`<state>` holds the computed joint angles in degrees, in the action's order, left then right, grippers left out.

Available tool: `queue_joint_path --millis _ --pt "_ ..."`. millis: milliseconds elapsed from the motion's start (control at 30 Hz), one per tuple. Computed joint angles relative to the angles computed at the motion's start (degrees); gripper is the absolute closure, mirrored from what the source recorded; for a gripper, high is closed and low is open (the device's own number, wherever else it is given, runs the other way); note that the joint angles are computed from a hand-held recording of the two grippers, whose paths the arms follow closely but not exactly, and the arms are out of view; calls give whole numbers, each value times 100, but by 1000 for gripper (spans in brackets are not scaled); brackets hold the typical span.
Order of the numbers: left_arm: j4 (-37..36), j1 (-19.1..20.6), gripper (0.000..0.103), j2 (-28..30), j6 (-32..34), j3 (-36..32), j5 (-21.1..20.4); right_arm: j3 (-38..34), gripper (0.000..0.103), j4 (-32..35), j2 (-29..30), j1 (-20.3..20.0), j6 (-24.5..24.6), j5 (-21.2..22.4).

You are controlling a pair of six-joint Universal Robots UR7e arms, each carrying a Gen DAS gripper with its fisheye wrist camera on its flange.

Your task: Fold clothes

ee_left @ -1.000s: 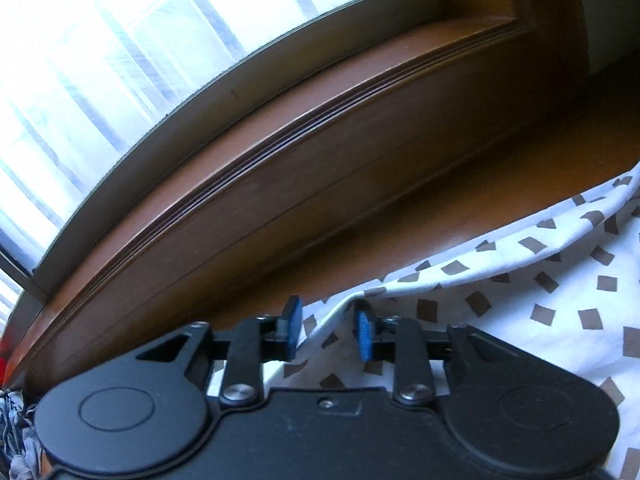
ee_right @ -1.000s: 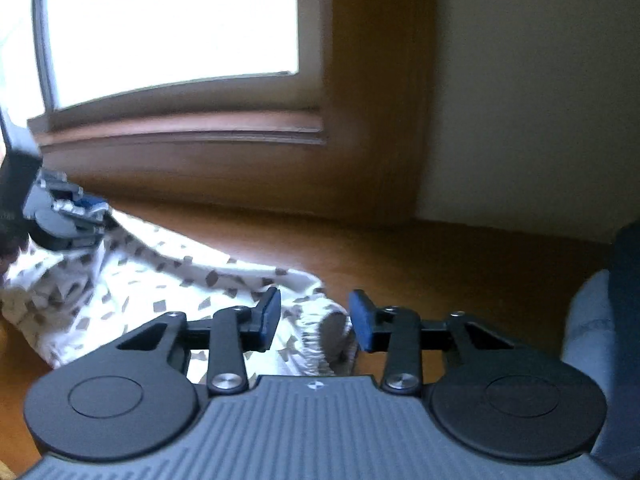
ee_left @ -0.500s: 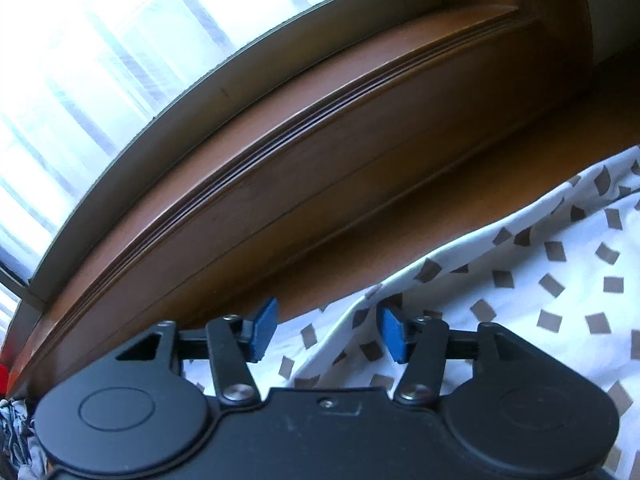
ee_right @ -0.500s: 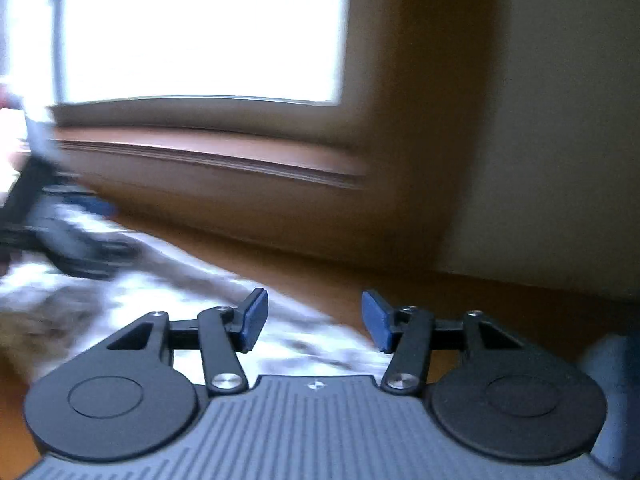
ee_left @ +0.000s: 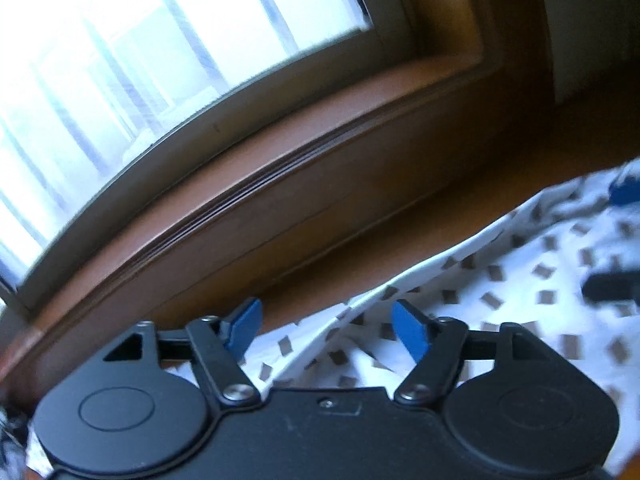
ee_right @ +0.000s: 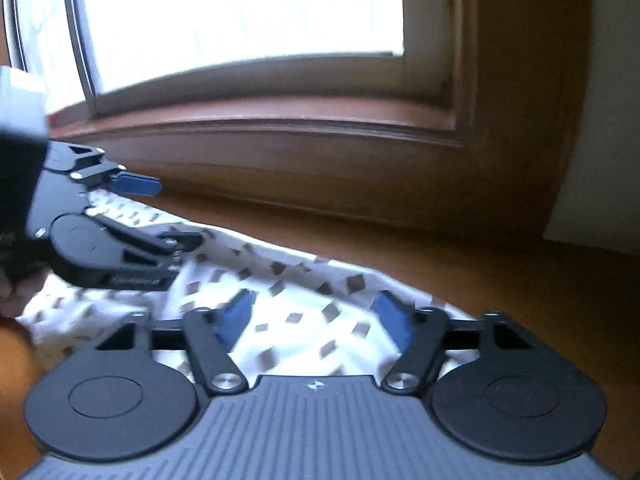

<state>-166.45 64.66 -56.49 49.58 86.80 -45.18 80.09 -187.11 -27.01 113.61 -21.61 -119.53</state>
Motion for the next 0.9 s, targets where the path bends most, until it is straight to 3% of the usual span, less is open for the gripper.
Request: queue_joint_path --millis 133,233,433,600,733,900 --pt "-280 -113 23 -230 -71 369 77 656 26 -658 -191 26 662 114" --pt "-311 -163 22 -430 -233 664 259 846 26 -483 -203 4 1012 -20" --pt "-384 -310 22 -975 -577 1267 564 969 26 -784 -77 81 -96 -563" --pt "-945 -472 22 -1365 -622 1762 1371 1043 26 -912 -208 93 107 -539" --pt "-767 -589 21 -1729 -1282 2151 2118 1267 23 -1180 -339 152 28 -203" --pt "-218 -681 21 -2093 -2164 2577 2991 1504 20 -1035 -359 221 61 74"
